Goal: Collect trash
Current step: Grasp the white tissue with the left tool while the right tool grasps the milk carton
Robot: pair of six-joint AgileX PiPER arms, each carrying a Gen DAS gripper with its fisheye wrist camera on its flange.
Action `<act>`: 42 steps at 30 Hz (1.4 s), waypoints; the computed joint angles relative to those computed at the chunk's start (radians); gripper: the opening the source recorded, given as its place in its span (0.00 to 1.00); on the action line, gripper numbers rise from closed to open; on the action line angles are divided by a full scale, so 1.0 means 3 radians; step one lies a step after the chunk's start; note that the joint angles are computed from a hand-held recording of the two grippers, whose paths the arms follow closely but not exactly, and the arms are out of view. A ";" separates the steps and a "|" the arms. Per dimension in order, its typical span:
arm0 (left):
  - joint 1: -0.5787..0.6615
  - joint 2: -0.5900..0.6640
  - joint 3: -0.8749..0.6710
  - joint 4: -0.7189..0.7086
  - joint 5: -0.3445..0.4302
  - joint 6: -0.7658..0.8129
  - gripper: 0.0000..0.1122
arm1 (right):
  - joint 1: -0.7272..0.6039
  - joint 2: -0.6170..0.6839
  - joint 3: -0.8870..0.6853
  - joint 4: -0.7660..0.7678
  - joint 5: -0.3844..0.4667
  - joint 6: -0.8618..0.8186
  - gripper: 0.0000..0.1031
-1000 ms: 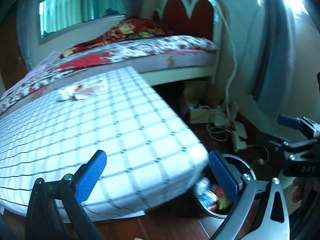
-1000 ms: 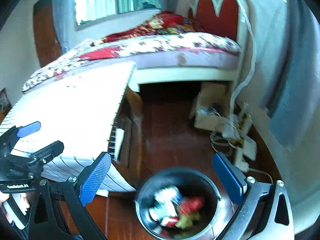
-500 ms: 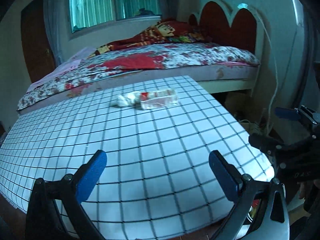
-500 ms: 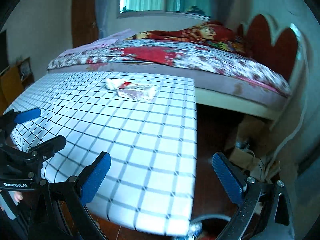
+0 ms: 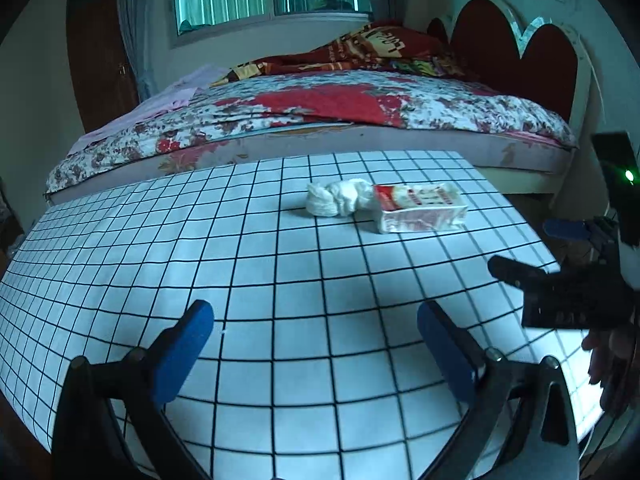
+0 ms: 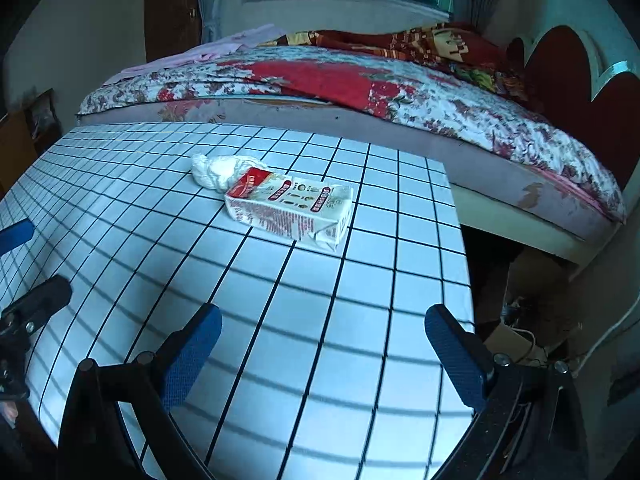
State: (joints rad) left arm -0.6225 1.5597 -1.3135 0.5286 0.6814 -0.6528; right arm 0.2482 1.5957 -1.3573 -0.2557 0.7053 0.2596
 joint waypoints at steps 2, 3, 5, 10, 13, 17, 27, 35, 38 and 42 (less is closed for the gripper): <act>0.0096 0.0110 -0.0058 -0.0069 -0.0053 0.0111 0.91 | -0.0024 0.0269 -0.0262 0.0079 0.0043 -0.0097 0.99; 0.0127 0.0141 -0.0086 -0.0104 -0.0058 0.0158 0.91 | -0.0025 0.0380 -0.0380 0.0097 0.0075 -0.0128 0.99; 0.0201 0.0258 -0.0171 -0.0177 -0.0083 0.0241 0.91 | -0.0001 0.0599 -0.0617 0.0116 0.0139 -0.0155 0.99; 0.0322 0.0462 -0.0372 -0.0343 -0.0122 0.0413 0.91 | 0.0060 0.1126 -0.1251 -0.0060 0.0369 0.0073 0.99; 0.0351 0.0542 -0.0452 -0.0406 -0.0133 0.0481 0.91 | 0.0033 0.1422 -0.1720 -0.0015 0.0583 0.0104 0.99; 0.0382 0.0673 -0.0623 -0.0448 -0.0103 0.0575 0.91 | 0.0001 0.1843 -0.2435 -0.0001 0.0906 0.0020 0.99; 0.0477 0.1424 -0.1674 -0.0641 0.0148 0.0944 0.91 | -0.0321 0.2756 -0.4107 0.0385 0.1615 -0.0343 0.81; 0.0402 0.2319 -0.3098 -0.0901 0.0780 0.1548 0.88 | -0.0603 0.2381 -0.3442 0.0841 0.1243 -0.0616 0.51; 0.0421 0.2620 -0.3630 -0.1062 0.1074 0.1690 0.81 | -0.0632 0.2301 -0.3327 0.0965 0.1259 -0.0733 0.51; 0.0501 0.2891 -0.4157 -0.1378 0.1398 0.1766 0.58 | -0.0628 0.2141 -0.3045 0.0961 0.1170 -0.0752 0.52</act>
State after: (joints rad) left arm -0.4721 2.4268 -2.5607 0.1151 1.1007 -0.1230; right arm 0.0598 2.2380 -2.2709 0.0326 1.0564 0.0340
